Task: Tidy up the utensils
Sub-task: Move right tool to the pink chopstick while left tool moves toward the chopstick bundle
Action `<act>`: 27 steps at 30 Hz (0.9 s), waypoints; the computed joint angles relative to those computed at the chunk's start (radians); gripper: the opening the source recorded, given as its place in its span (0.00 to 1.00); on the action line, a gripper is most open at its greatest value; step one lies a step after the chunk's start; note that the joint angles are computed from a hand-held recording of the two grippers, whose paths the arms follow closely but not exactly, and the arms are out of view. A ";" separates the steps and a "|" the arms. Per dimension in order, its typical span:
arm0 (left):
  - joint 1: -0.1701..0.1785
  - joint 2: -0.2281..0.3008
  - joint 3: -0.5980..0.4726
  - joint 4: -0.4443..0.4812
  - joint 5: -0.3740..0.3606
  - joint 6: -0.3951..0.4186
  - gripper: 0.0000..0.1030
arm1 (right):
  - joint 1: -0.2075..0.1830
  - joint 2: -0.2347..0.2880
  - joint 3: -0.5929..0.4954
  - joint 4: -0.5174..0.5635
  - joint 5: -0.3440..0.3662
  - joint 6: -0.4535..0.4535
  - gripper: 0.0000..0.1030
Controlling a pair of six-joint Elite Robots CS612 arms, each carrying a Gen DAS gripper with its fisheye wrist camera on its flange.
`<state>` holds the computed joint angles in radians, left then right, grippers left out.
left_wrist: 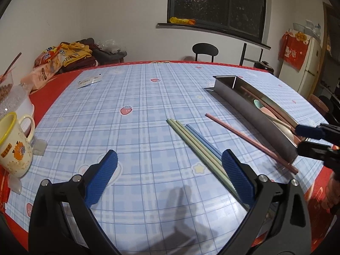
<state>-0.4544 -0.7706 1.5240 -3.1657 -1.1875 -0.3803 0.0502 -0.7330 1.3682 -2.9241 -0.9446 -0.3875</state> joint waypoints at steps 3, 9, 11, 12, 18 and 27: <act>0.004 0.000 -0.002 0.006 -0.016 -0.010 0.93 | 0.011 0.008 -0.053 0.126 -0.030 -0.070 0.26; 0.010 0.000 -0.004 0.014 -0.036 -0.026 0.92 | 0.053 0.043 -0.195 0.399 -0.160 -0.269 0.25; 0.012 0.000 -0.005 0.018 -0.045 -0.029 0.92 | 0.066 0.058 -0.237 0.464 -0.209 -0.304 0.24; 0.013 0.001 -0.006 0.018 -0.052 -0.030 0.92 | 0.075 0.068 -0.262 0.501 -0.245 -0.323 0.23; 0.010 0.001 -0.007 0.022 -0.045 -0.021 0.91 | 0.105 0.113 -0.368 0.640 -0.382 -0.363 0.22; 0.013 -0.001 -0.004 0.020 -0.061 -0.028 0.89 | 0.124 0.143 -0.431 0.720 -0.479 -0.335 0.21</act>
<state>-0.4409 -0.7712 1.5203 -3.1460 -1.2487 -0.4084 0.1747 -0.5899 0.9369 -2.2044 -1.4235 -0.7228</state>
